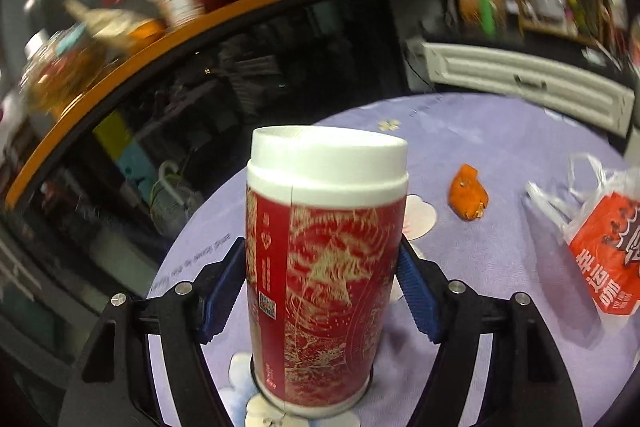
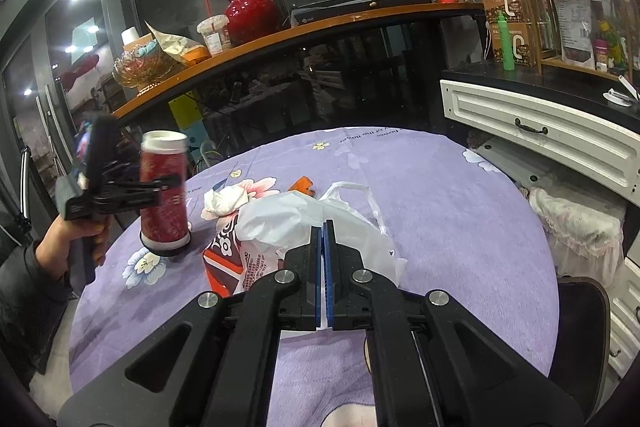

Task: Collect trash
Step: 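Grasp the white plastic bag with the right tool while the left grasps the red cup, then carry the red cup and white bag to the black bin and release both inside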

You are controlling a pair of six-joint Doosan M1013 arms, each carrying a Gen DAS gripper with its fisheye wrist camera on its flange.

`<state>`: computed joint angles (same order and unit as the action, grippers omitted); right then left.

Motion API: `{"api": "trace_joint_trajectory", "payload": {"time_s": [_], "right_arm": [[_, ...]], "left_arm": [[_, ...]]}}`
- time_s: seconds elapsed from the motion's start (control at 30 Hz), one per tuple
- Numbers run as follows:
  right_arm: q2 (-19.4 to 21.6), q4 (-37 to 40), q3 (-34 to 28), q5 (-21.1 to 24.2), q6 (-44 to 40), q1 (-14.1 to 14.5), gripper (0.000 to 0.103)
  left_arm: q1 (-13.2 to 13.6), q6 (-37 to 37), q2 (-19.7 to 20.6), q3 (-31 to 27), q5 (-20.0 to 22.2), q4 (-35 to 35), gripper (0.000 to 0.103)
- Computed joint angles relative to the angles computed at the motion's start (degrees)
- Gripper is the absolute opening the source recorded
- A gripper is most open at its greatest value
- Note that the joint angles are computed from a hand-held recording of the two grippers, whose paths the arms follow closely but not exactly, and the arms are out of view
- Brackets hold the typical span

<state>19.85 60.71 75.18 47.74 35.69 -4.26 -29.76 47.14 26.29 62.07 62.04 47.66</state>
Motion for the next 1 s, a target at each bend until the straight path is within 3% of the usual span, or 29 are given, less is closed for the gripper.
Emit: {"api": "trace_joint_trajectory", "payload": {"time_s": [0.17,0.37,0.7,1.0], "right_arm": [[-0.9,0.8,1.1,0.1,-0.6,-0.2,0.002],[-2.3,1.5,2.6,0.0,-1.7,-0.7,0.002],[-5.0,2.5,5.8,-1.3,-2.6,-3.2,0.002],[-7.4,2.4,8.8,-3.6,-3.1,-7.9,0.002]], "left_arm": [[-0.3,-10.1,-3.4,5.3,-2.5,2.3,0.07],[-1.4,-16.5,-5.9,9.2,-4.6,4.0,0.07],[-5.4,-19.2,-7.7,11.3,-10.0,5.2,0.07],[-8.7,-16.9,-5.6,7.8,-17.3,2.8,0.07]]}}
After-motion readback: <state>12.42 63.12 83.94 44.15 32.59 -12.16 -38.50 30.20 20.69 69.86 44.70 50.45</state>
